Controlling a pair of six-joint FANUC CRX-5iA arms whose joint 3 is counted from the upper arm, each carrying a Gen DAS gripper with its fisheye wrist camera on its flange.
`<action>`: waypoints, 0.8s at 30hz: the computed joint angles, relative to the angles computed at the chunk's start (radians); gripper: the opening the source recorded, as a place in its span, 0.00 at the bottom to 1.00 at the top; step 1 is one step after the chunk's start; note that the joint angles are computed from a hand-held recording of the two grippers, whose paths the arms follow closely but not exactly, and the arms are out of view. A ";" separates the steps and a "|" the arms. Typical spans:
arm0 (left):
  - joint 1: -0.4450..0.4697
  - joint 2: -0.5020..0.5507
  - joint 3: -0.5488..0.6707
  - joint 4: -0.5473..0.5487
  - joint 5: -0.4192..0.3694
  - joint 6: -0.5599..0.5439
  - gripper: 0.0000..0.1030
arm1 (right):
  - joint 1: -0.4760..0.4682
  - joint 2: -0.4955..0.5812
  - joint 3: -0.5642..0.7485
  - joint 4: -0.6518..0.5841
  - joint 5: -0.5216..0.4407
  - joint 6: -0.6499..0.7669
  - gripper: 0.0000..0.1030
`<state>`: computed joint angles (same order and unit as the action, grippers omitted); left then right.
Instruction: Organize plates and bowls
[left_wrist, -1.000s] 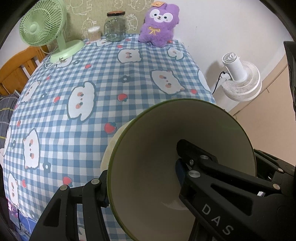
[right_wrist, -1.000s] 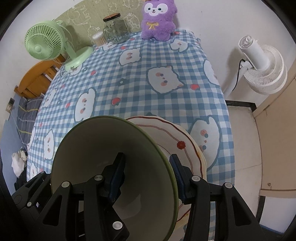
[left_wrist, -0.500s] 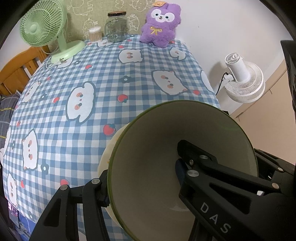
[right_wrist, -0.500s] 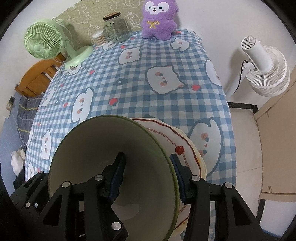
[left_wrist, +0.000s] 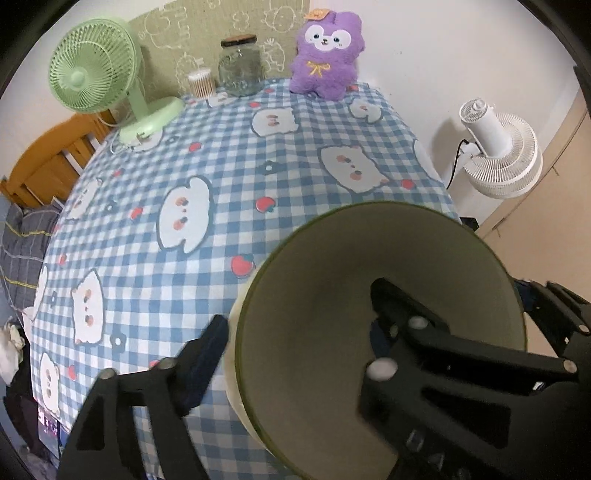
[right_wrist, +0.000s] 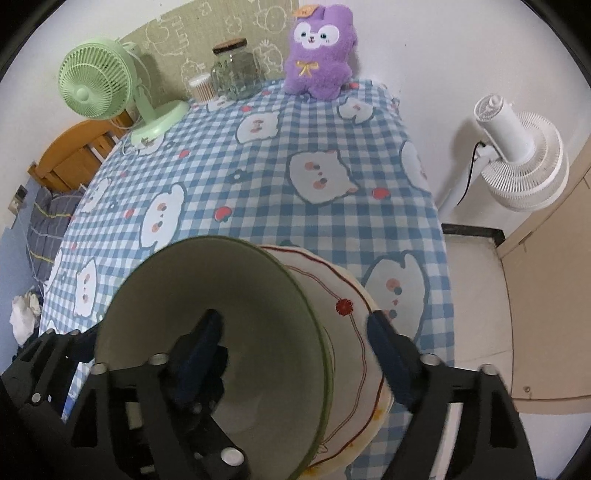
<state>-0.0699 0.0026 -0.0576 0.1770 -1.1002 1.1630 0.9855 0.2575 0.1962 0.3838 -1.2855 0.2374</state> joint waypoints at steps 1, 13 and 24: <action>0.005 -0.009 -0.008 0.010 0.010 -0.012 0.82 | 0.003 0.001 0.003 0.008 -0.008 -0.007 0.86; 0.068 -0.089 -0.050 0.096 0.049 -0.147 0.90 | 0.075 0.010 0.067 0.118 -0.109 -0.120 0.89; 0.202 -0.180 -0.124 0.203 0.098 -0.301 0.93 | 0.150 0.058 0.159 0.227 -0.205 -0.215 0.89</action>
<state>0.1325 -0.1777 -0.1819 0.3798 -1.0019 0.8616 1.1358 0.3150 0.3551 0.6104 -1.4906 0.0225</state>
